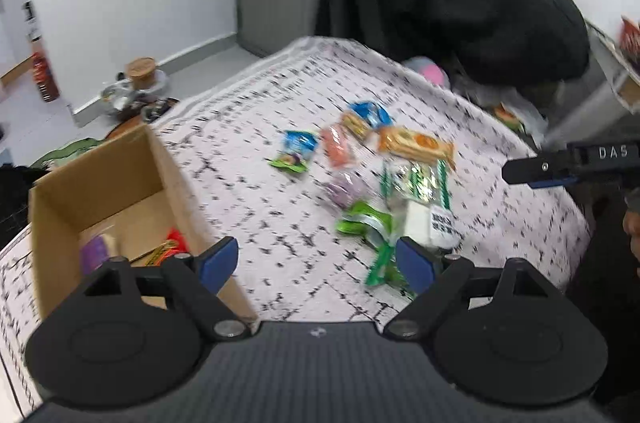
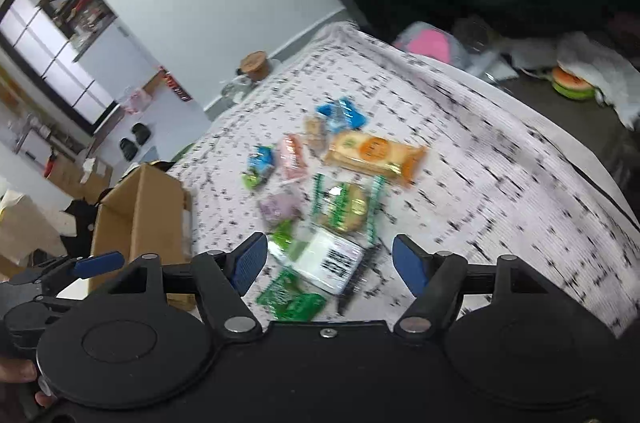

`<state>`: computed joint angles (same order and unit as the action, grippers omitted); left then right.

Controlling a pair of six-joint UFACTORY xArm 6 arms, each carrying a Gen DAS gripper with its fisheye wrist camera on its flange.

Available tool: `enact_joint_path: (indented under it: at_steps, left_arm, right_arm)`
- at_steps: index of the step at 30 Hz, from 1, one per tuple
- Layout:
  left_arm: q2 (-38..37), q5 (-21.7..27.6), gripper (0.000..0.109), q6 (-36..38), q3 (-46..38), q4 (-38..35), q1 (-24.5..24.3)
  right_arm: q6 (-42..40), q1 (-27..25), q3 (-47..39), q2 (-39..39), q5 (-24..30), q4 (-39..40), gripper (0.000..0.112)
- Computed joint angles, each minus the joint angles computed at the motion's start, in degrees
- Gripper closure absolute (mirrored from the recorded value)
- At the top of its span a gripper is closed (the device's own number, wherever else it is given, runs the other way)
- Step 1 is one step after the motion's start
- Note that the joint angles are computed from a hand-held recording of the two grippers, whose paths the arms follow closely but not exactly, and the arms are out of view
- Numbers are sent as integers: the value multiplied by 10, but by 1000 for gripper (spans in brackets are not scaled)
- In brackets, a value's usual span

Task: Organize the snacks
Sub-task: 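Grasp the green packet with the left tool while the right tool grasps the white square pack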

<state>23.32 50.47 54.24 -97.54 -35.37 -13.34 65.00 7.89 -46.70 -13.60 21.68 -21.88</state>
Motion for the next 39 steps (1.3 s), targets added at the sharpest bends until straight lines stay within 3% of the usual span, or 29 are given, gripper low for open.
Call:
enact_joint_path:
  at_steps: [10, 17, 25, 27, 31, 36, 39]
  left_arm:
    - [57, 60, 25, 14, -47, 17, -35]
    - [81, 53, 28, 0, -45, 26, -55]
    - [108, 78, 31, -37, -55, 43, -58]
    - [110, 76, 38, -47, -50, 47, -59]
    - [87, 18, 46, -34, 1, 38, -68]
    - [75, -7, 76, -45, 22, 34, -73]
    - [72, -8, 82, -61, 24, 30, -69]
  right_arm:
    - [31, -3, 19, -10, 25, -11, 44]
    - [64, -5, 25, 1, 28, -18, 44]
    - [90, 2, 15, 33, 27, -18, 44]
    - [89, 5, 11, 40, 26, -16, 44]
    - [100, 8, 1, 53, 23, -29, 44]
    - [118, 11, -7, 69, 14, -42, 44]
    - [130, 13, -13, 79, 8, -52, 44]
